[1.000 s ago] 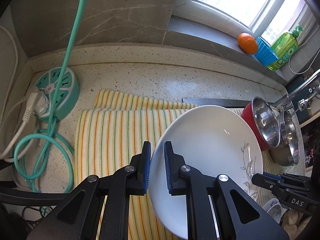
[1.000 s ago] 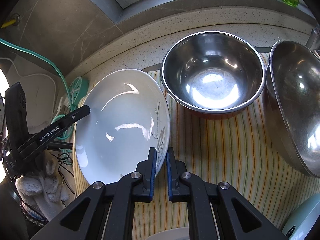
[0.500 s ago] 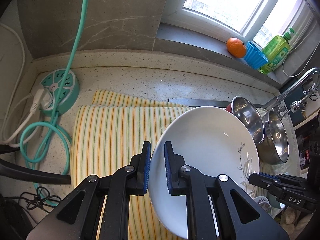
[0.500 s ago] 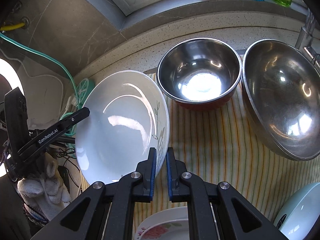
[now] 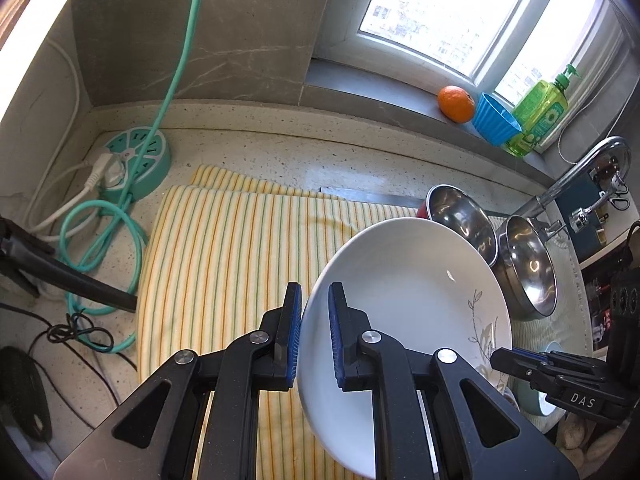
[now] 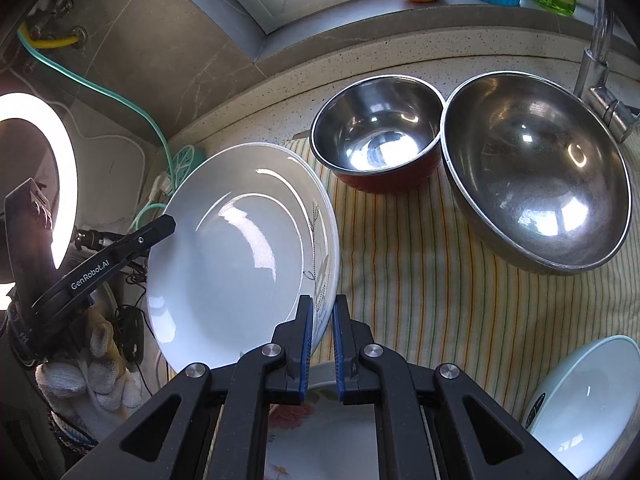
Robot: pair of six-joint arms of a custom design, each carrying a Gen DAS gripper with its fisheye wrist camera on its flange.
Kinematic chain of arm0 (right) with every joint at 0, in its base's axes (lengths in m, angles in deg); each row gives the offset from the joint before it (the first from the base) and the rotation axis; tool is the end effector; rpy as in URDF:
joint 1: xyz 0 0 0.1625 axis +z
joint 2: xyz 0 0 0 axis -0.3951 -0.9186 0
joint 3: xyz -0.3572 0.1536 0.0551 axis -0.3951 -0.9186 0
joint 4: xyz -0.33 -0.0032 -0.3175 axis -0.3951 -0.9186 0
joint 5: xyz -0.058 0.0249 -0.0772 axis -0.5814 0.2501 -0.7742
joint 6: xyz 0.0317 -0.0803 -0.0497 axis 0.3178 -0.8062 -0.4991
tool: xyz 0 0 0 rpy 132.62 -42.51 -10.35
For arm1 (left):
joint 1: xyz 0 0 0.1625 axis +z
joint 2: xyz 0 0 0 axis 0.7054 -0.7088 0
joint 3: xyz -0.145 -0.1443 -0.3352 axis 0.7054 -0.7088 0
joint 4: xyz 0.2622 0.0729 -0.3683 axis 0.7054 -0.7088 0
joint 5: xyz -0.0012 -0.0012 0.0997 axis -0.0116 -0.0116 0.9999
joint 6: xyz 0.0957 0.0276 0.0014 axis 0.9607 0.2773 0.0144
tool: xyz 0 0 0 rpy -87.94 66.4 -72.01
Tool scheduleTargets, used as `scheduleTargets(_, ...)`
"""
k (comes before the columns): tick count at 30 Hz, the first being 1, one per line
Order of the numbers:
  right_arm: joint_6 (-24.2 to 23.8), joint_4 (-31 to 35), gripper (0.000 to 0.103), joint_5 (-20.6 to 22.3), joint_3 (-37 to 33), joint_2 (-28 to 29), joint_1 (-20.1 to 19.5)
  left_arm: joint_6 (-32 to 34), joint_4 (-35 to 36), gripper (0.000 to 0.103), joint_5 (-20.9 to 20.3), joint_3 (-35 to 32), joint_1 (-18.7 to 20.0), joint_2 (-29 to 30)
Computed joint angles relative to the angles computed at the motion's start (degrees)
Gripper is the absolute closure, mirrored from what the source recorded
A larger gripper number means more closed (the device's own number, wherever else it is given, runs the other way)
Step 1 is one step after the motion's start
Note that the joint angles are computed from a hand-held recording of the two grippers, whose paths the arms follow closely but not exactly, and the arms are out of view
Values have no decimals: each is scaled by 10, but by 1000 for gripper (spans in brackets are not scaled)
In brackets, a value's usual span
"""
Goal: Organize plates and bowls
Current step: 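Carry the branch-pattern plate over the rose plate stack and lower it in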
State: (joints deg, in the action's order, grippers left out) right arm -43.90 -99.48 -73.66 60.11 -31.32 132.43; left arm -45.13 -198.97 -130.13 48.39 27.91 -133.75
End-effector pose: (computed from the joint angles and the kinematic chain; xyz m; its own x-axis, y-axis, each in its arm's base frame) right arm 0.2471 -0.4821 -0.0539 -0.8625 0.4320 0.2636 0.2102 0.7796 -0.5900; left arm -0.0064 -0.5917 0.2084 -0.7534 0.5141 -0.4098 0.5949 0.7985 -0.0919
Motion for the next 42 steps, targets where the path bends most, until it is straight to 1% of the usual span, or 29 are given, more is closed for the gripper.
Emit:
scheduleTargets(7, -13, -13, 94, -1, 20, -14, 7, -24, -4, 92, 4, 37, -10, -33)
scheduleTargets(15, -12, -35, 94, -1, 70, -38, 12, -51, -10, 92, 6, 87, -24, -73)
scheduleTargets(23, -2, -46, 94, -3, 113, -57, 22, -80, -8, 92, 5, 130, -31, -109)
scheduleTargets(42, 37, -60, 94, -5, 167, -60, 52, -118, 25, 92, 21, 213, -54, -200)
